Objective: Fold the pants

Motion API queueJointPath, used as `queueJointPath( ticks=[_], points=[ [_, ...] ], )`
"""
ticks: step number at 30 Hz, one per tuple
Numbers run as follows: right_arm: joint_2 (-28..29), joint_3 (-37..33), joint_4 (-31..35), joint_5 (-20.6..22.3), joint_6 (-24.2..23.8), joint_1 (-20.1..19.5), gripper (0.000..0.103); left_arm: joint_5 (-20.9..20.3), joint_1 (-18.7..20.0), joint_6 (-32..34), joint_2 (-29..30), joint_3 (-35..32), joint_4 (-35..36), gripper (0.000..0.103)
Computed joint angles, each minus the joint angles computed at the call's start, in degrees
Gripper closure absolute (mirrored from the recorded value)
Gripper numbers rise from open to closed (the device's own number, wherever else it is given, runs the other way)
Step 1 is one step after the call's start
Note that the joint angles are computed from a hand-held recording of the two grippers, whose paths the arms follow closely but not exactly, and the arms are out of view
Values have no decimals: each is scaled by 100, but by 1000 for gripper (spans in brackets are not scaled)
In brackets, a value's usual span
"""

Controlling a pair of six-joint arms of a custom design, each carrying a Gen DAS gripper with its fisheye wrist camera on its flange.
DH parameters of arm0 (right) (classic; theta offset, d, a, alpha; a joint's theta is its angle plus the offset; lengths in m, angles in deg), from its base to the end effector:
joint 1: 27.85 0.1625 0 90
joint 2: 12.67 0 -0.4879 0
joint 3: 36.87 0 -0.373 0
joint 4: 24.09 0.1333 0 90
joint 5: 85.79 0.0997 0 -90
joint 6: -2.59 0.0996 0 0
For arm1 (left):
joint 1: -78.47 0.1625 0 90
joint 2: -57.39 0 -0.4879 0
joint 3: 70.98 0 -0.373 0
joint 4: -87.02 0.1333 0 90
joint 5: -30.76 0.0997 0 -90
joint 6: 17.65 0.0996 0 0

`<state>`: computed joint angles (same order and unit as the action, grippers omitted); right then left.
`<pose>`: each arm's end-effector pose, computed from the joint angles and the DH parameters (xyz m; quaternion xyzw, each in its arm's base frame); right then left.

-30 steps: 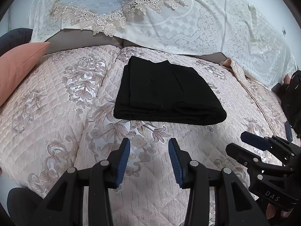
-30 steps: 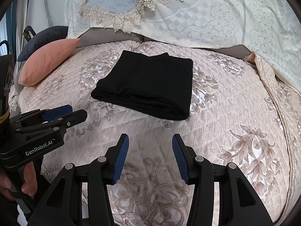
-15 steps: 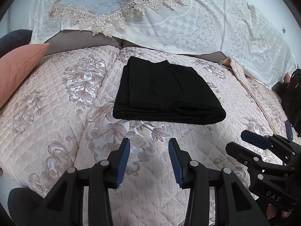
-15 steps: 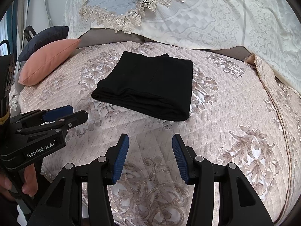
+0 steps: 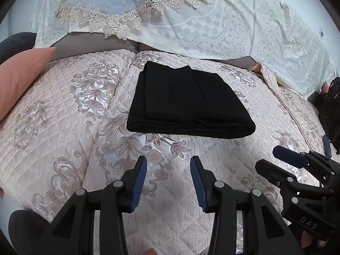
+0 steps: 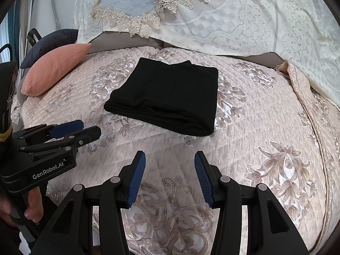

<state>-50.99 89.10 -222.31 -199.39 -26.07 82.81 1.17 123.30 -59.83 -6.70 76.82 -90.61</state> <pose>0.2721 -0.4569 0.0419 0.3687 -0.8905 0.1603 0.2129 -0.0981 -0.4076 0.1884 0.0053 0.8639 -0.3686 0.3432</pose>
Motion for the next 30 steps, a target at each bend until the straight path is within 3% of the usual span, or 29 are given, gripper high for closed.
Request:
queueJointPath(
  ticks=[30],
  points=[
    [-10,9,-10,-12,-151,3,54,150,-82,-239,-29,-90,489,58]
  ],
)
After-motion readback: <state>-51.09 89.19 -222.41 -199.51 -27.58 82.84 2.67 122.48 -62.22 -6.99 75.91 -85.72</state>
